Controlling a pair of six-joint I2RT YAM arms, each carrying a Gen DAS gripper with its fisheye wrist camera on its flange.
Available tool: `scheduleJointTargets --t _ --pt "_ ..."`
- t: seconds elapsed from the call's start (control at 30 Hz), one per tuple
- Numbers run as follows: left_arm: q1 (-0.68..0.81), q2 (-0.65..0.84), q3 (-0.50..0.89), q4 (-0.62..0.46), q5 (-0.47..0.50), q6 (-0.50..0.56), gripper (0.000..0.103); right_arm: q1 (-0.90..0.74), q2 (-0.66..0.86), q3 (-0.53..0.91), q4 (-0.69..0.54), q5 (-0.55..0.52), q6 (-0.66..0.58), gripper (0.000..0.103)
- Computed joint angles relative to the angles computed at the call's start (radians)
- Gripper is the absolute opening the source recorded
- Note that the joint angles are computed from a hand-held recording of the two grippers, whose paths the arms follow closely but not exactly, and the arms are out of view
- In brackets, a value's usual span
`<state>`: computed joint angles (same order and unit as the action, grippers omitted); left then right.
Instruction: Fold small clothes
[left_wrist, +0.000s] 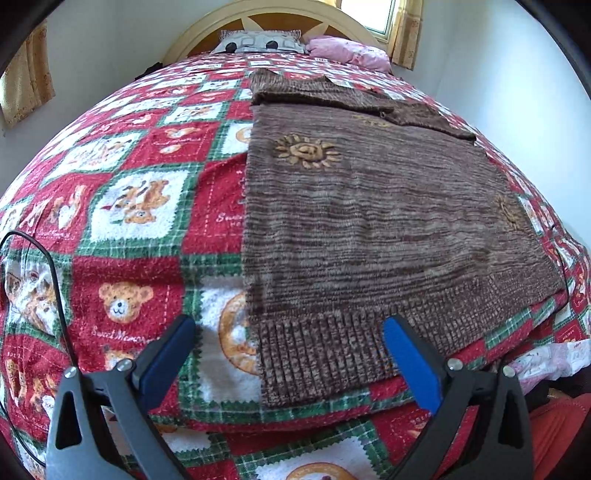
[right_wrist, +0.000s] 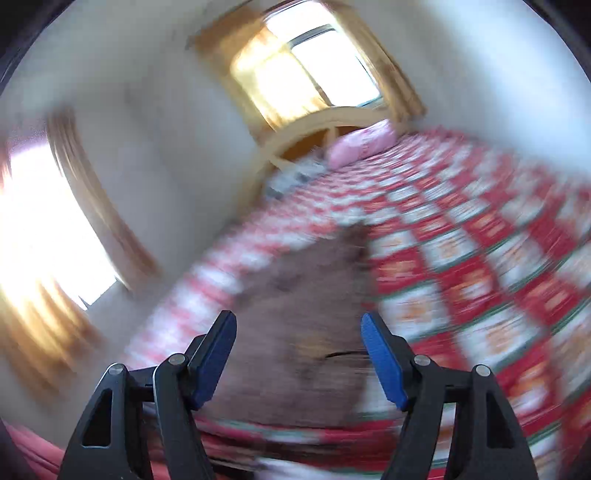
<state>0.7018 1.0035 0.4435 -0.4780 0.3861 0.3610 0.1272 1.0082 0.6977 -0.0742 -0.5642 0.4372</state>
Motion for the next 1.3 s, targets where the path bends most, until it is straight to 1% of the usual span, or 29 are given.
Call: scheduleJointTargets --t 0.03,0.2,0.23,0.3,0.33,0.37,0.4,0.43,0.47,0.5,0.53,0.57,0.63,0.67,0.7,0.73,0.77,0.8,0.83,0.87,0.93,1.0,1.1,1.17,1.23,1.3 --pt "0.002 0.004 0.006 -0.009 0.008 0.000 0.103 -0.024 -0.012 0.003 0.028 -0.057 0.072 0.071" --pt "0.030 0.034 0.035 -0.042 0.043 0.003 0.103 -0.081 -0.091 0.051 0.046 -0.169 0.207 0.071" --pt "0.046 0.043 0.045 -0.052 0.057 0.003 0.103 -0.113 -0.111 0.064 0.061 -0.227 0.275 0.071" --pt "0.074 0.061 0.062 -0.066 0.086 -0.001 0.103 -0.165 -0.132 0.093 0.068 -0.314 0.354 0.072" --pt "0.090 0.069 0.071 -0.078 0.104 0.000 0.103 -0.199 -0.149 0.120 0.046 -0.362 0.381 0.072" --pt "0.097 0.070 0.076 -0.085 0.112 0.000 0.103 -0.220 -0.148 0.153 0.012 -0.393 0.380 0.072" --pt "0.101 0.067 0.079 -0.089 0.111 0.004 0.103 -0.242 -0.143 0.211 -0.075 -0.429 0.332 0.072" --pt "0.100 0.058 0.079 -0.090 0.104 0.006 0.103 -0.244 -0.121 0.319 -0.280 -0.412 0.176 0.072" --pt "0.099 0.049 0.078 -0.088 0.096 0.008 0.103 -0.224 -0.096 0.415 -0.473 -0.337 0.023 0.072" --pt "0.097 0.043 0.078 -0.087 0.094 0.009 0.103 -0.191 -0.070 0.486 -0.604 -0.249 -0.095 0.072" --pt "0.096 0.041 0.077 -0.086 0.092 0.012 0.103 -0.165 -0.054 0.515 -0.670 -0.192 -0.164 0.072" --pt "0.087 0.036 0.073 -0.085 0.084 0.016 0.103 -0.118 -0.030 0.521 -0.716 -0.110 -0.201 0.072" --pt "0.064 0.028 0.062 -0.076 0.055 0.015 0.103 -0.064 0.018 0.481 -0.714 -0.062 -0.209 0.072" --pt "0.043 0.028 0.056 -0.065 0.029 0.010 0.103 -0.025 0.062 0.443 -0.689 -0.047 -0.218 0.072" --pt "0.033 0.031 0.052 -0.061 0.014 0.008 0.103 0.027 0.121 0.412 -0.667 0.006 -0.226 0.072" --pt "0.025 0.037 0.051 -0.061 0.003 0.008 0.103 0.075 0.172 0.390 -0.645 0.089 -0.217 0.070" --pt "0.020 0.043 0.051 -0.064 -0.004 0.013 0.103 0.124 0.228 0.357 -0.607 0.179 -0.203 0.053" --pt "0.014 0.043 0.049 -0.062 -0.012 0.014 0.103 0.156 0.281 0.333 -0.567 0.228 -0.205 0.034" --pt "0.008 0.039 0.044 -0.057 -0.021 0.015 0.103 0.170 0.328 0.322 -0.537 0.251 -0.215 0.032" --pt "0.000 0.036 0.037 -0.048 -0.032 0.014 0.103 0.194 0.384 0.300 -0.489 0.290 -0.215 0.032" --pt "-0.013 0.027 0.024 -0.032 -0.049 0.010 0.103 0.228 0.462 0.282 -0.438 0.334 -0.221 0.032" --pt "-0.019 0.012 0.012 -0.028 -0.047 0.012 0.103 0.233 0.498 0.259 -0.394 0.314 -0.226 0.032" --pt "-0.016 0.015 0.017 -0.039 -0.034 0.016 0.103 0.234 0.537 0.251 -0.388 0.254 -0.210 0.032" --pt "-0.001 0.017 0.027 -0.067 -0.007 0.029 0.103 0.255 0.517 0.233 -0.381 0.282 -0.216 0.032" --pt "0.031 0.010 0.036 -0.112 0.048 0.065 0.102 0.285 0.511 0.231 -0.384 0.328 -0.242 0.032" --pt "0.057 0.008 0.042 -0.140 0.082 0.077 0.096 0.306 0.521 0.235 -0.373 0.354 -0.235 0.032"
